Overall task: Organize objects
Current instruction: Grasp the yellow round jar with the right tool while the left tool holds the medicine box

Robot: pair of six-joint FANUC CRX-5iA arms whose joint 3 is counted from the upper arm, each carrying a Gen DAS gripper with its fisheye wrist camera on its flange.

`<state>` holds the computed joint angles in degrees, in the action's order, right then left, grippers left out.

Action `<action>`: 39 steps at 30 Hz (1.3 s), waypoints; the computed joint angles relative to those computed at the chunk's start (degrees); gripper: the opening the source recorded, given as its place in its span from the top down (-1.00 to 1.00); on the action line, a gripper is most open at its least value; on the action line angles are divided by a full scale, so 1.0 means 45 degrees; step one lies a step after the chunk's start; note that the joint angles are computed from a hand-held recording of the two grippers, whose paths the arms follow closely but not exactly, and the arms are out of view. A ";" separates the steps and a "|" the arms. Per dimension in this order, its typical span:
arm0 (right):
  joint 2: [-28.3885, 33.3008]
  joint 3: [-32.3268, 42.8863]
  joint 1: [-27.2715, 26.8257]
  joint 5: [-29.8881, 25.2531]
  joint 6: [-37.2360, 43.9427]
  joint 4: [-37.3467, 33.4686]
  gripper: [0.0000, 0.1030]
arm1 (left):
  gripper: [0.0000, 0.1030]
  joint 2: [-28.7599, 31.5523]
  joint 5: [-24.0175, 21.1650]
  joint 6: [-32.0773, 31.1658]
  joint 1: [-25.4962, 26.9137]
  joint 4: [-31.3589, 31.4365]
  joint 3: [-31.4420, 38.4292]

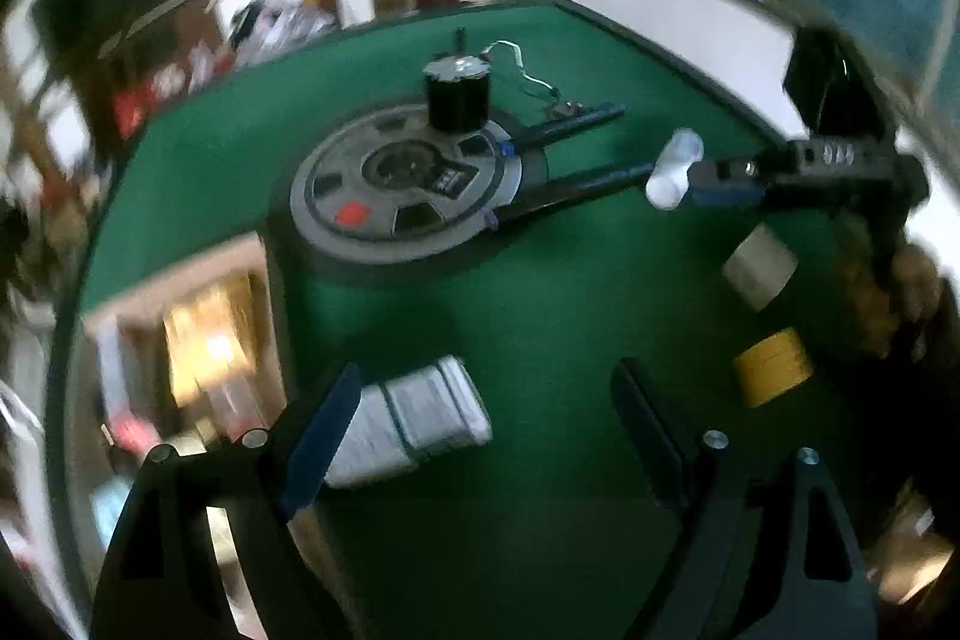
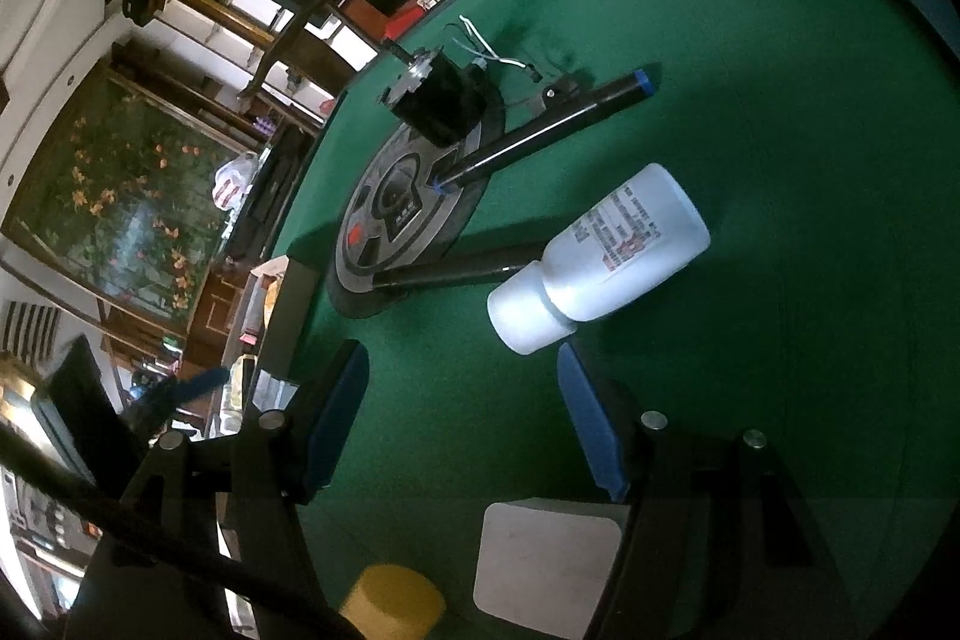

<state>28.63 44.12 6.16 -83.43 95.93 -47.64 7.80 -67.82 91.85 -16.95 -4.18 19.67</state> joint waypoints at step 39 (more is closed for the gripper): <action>-0.1833 -0.2691 0.0905 0.3770 -0.0429 0.3153 -0.25 | 0.42 -0.0222 0.2322 0.2867 -0.1201 -0.0867 -0.2951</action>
